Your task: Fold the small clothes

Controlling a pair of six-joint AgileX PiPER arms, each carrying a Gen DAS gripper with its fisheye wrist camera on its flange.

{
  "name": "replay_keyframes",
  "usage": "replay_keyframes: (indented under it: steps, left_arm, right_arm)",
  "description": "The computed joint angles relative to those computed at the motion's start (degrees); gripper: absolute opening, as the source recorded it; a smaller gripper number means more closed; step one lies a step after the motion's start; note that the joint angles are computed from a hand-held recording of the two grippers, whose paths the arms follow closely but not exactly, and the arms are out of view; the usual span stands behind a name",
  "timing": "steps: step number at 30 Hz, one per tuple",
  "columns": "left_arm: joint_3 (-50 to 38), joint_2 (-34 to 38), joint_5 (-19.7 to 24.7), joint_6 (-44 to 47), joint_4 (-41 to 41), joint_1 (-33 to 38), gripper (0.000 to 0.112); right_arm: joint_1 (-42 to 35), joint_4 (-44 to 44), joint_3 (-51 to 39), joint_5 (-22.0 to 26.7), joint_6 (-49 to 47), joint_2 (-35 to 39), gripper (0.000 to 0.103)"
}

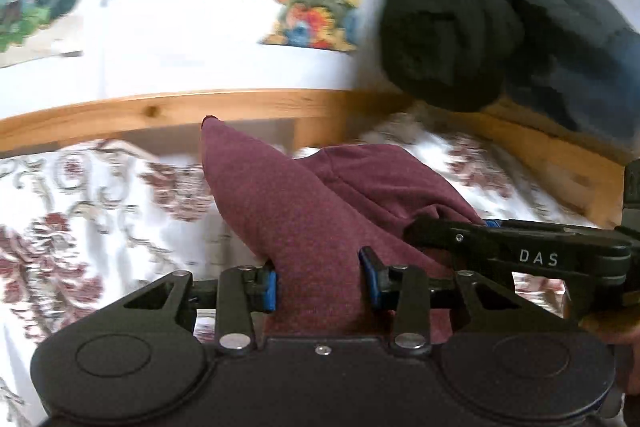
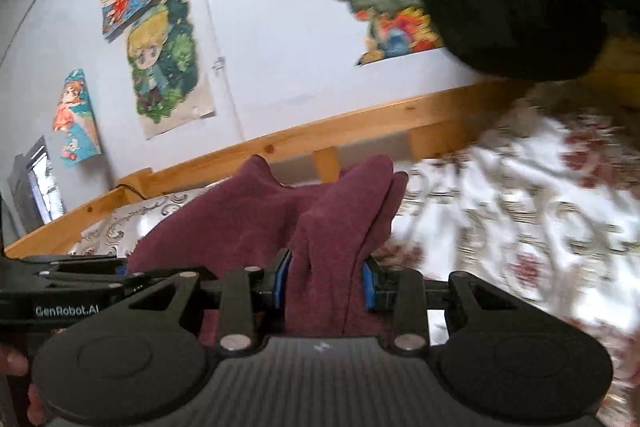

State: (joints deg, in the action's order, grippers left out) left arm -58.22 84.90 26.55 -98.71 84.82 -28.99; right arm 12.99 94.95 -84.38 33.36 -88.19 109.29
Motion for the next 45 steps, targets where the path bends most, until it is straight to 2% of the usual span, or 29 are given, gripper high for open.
replay_keyframes:
  steps: [4,8,12,15,19,23,31,37,45]
  left_arm:
    - [1.42,1.56,-0.47,-1.98,-0.70,3.66,0.041]
    - [1.33,3.97,-3.86,1.30,-5.81,6.57,0.041]
    - [2.34,5.30,-7.05,1.25,-9.26,8.60,0.043]
    - [4.50,5.10,-7.78,-3.94,-8.88,8.65,0.046]
    - [4.40,4.72,-9.30,-0.68,-15.92,10.17,0.051]
    - [3.70,4.83,-7.31,2.30,-20.00,9.44,0.054]
    - [1.26,5.66,-3.33,7.87,-26.84,8.07,0.082]
    - [1.62,5.08,-1.43,7.96,-27.23,6.92,0.096]
    - [1.82,3.97,4.49,4.53,-24.66,2.79,0.102]
  right_arm:
    - [3.42,-7.51,-8.07,-1.65,9.26,6.47,0.039]
    - [4.16,-13.48,-10.11,-1.97,16.36,9.83,0.039]
    - [3.62,-14.70,-8.27,-2.25,17.01,10.75,0.039]
    - [3.20,-14.41,-6.96,-2.95,17.24,11.06,0.042]
    - [3.46,-14.51,-5.90,-4.48,17.28,10.49,0.048]
    - [3.97,-16.57,-5.32,-6.47,18.08,9.73,0.059]
    - [4.82,-17.84,-3.41,-11.42,15.89,8.27,0.075]
    - [5.10,-12.95,-0.65,-13.70,7.75,6.51,0.082]
    - [3.93,-6.64,4.12,-15.10,0.06,2.96,0.089]
